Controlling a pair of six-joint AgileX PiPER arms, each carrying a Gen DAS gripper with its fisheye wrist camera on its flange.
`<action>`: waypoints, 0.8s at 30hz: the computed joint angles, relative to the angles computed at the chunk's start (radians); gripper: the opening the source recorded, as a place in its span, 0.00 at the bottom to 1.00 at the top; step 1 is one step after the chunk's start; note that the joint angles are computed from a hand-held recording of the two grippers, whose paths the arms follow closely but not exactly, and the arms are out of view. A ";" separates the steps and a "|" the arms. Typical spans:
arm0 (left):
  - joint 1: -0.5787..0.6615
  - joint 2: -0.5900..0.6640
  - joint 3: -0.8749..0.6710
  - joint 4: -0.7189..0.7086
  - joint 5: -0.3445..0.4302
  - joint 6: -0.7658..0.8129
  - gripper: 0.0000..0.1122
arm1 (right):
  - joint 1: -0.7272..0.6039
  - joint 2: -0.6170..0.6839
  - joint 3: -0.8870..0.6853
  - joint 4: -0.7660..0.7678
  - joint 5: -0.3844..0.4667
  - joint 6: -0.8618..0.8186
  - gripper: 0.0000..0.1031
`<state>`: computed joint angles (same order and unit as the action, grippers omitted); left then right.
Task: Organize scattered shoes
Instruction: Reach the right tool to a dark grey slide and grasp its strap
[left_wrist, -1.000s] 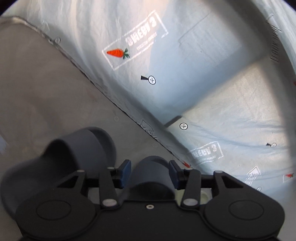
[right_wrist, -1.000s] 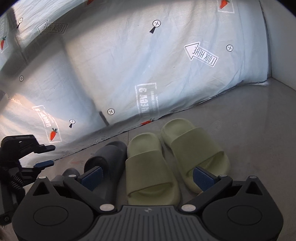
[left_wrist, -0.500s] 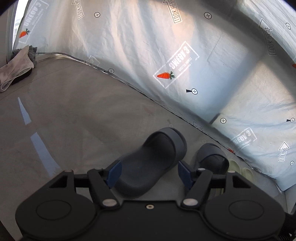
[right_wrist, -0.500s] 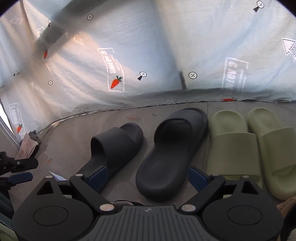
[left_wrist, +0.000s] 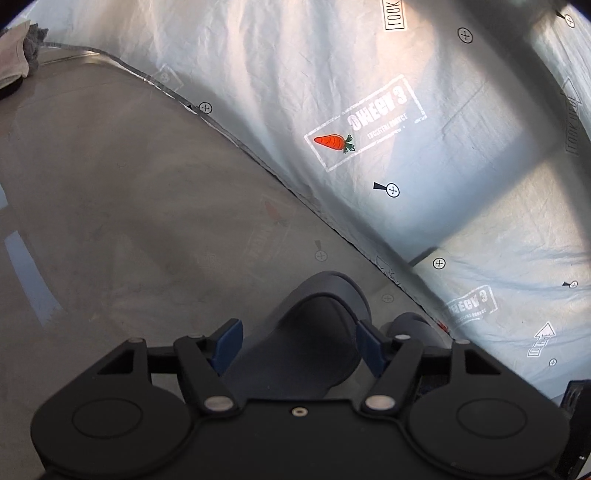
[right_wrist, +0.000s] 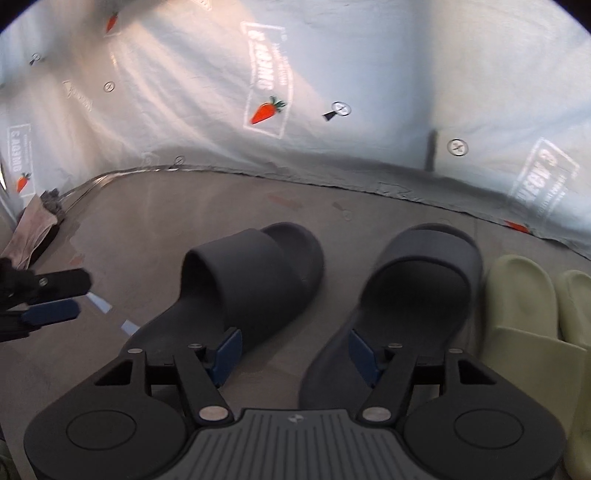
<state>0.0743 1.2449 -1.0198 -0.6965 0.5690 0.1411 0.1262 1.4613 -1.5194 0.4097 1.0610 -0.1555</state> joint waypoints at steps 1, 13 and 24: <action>0.009 0.006 0.001 -0.013 -0.008 0.024 0.61 | 0.038 0.030 -0.020 -0.019 0.000 0.037 0.64; 0.230 0.008 0.048 -0.130 0.074 0.227 0.61 | 0.287 0.375 -0.405 -0.376 0.024 -0.189 0.38; 0.235 -0.038 0.038 -0.038 0.058 0.052 0.61 | 0.325 0.260 -0.391 -0.336 0.034 0.057 0.71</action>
<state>0.3090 1.2072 -0.9817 -0.7349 0.6268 0.1934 0.4510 1.7218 -1.9108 0.0733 1.0947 -0.0981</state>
